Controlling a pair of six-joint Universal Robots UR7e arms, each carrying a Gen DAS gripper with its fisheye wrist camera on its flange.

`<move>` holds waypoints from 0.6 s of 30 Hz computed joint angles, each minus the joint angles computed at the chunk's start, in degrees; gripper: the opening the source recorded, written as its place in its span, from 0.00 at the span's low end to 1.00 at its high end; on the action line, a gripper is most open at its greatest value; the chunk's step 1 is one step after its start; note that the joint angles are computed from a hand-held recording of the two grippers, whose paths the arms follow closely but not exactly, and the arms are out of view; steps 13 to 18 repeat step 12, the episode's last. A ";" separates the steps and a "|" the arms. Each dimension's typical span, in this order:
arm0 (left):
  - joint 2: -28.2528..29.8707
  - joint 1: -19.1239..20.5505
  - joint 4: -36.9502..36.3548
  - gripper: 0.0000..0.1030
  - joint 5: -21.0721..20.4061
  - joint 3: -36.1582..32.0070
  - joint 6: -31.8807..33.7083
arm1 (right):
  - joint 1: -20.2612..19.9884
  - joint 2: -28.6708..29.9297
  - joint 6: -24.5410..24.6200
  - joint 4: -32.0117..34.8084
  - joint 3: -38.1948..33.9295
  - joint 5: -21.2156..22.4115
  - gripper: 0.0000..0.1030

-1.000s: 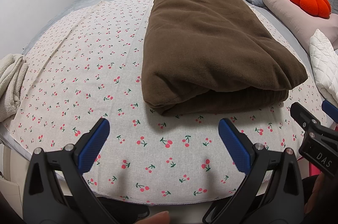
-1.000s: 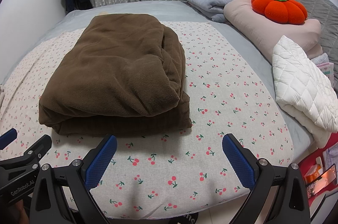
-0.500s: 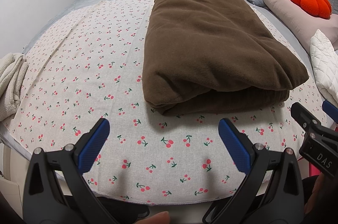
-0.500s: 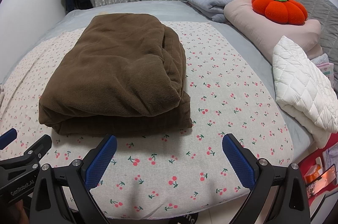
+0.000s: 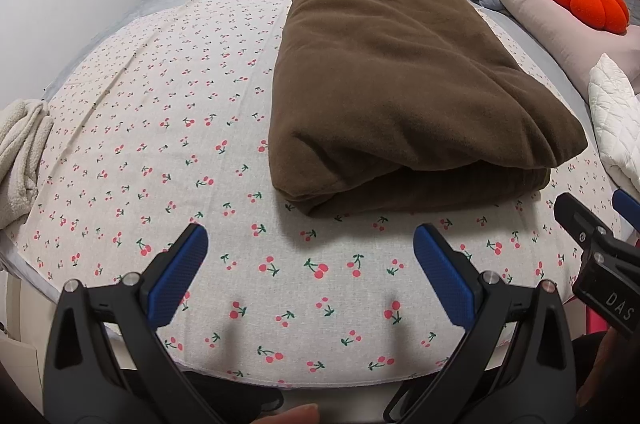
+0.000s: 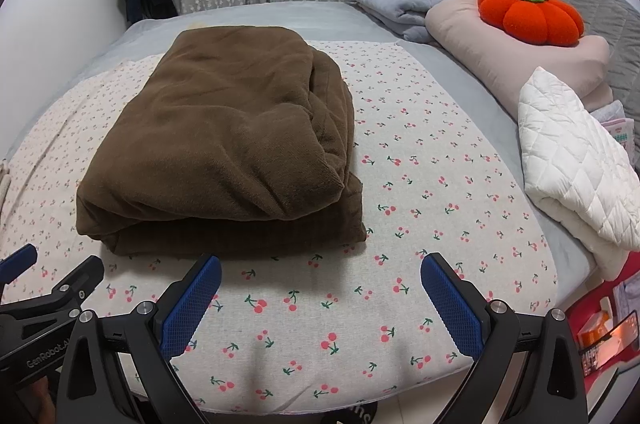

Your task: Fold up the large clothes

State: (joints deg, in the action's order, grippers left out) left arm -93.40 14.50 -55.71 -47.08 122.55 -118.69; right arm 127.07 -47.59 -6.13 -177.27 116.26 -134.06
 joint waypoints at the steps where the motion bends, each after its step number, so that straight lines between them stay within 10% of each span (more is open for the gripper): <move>1: -0.06 0.03 -0.01 0.99 -0.01 0.05 0.06 | 0.00 0.01 0.00 0.02 0.00 0.07 0.99; 18: -1.34 1.06 -1.57 0.99 0.00 0.51 0.98 | -0.37 -0.09 0.93 1.07 -0.02 1.89 0.99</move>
